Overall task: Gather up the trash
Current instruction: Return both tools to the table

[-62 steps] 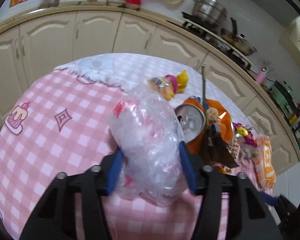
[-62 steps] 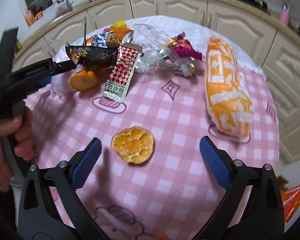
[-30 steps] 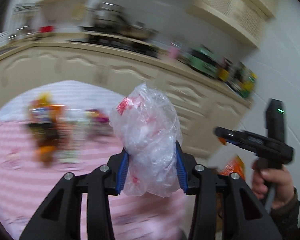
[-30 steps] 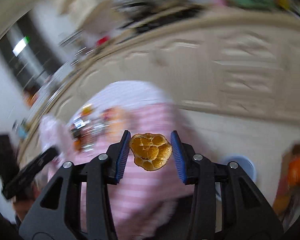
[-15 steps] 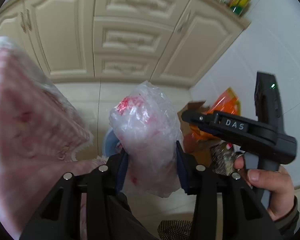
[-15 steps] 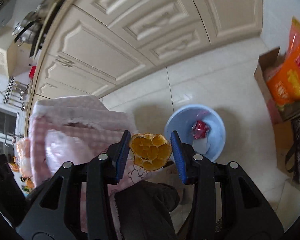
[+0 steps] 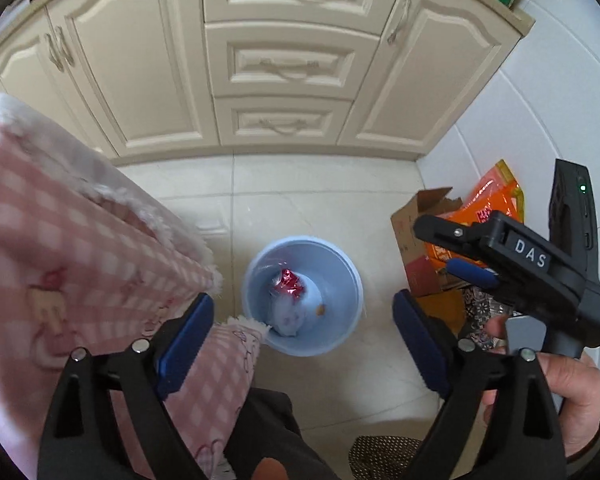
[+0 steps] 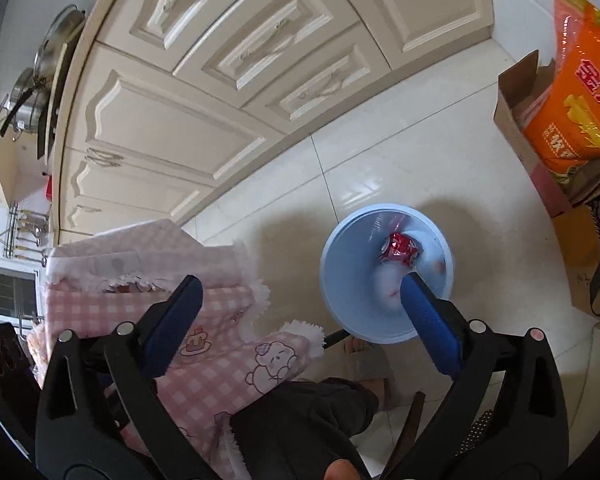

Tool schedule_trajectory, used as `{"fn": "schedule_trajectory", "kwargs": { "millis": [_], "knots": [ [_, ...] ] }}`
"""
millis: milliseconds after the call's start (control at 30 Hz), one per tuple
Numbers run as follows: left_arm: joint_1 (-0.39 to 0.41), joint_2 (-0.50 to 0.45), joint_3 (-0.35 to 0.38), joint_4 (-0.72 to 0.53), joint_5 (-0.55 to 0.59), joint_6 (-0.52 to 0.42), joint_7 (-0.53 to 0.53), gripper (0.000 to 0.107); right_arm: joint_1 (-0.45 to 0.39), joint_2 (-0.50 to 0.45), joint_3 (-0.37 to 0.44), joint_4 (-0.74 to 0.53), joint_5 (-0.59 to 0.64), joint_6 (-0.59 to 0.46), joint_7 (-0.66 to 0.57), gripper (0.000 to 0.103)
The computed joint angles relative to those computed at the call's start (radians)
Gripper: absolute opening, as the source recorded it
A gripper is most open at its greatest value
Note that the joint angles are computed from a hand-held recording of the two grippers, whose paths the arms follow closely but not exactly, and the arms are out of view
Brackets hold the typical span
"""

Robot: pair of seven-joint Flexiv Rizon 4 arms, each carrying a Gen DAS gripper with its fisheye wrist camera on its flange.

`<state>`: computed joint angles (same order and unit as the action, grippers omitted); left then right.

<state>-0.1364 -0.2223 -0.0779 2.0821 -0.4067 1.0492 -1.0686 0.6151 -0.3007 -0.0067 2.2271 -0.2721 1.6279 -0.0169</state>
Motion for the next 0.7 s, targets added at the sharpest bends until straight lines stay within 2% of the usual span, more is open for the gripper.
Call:
{"fn": "schedule_trajectory", "kwargs": {
  "millis": [133,200,300,400,500,567,700],
  "knots": [
    [0.006,0.062,-0.012,0.047,-0.084,0.038,0.074,0.089,0.124,0.061,-0.149,0.029,-0.113,-0.021,0.084,0.097],
    [0.007,0.104,-0.018,0.074,-0.168,0.026,0.144,0.089,0.177,0.091,-0.223,0.044,-0.205,-0.021,0.146,0.097],
    [-0.018,0.163,0.002,0.109,-0.181,0.068,0.168,0.089,0.224,0.137,-0.296,0.035,-0.360,-0.041,0.232,0.097],
    [-0.040,0.229,0.020,0.145,-0.267,0.078,0.251,0.089,0.227,0.169,-0.307,0.004,-0.477,-0.076,0.295,0.097],
    [-0.064,0.292,0.051,0.178,-0.325,0.121,0.303,0.089,0.213,0.192,-0.274,-0.046,-0.536,-0.129,0.305,0.097],
    [-0.073,0.331,0.074,0.192,-0.356,0.138,0.324,0.089,0.201,0.194,-0.242,-0.087,-0.547,-0.159,0.286,0.097],
    [-0.077,0.394,0.122,0.216,-0.399,0.182,0.366,0.089,0.180,0.170,-0.155,-0.195,-0.498,-0.222,0.172,0.097]
  ]
}}
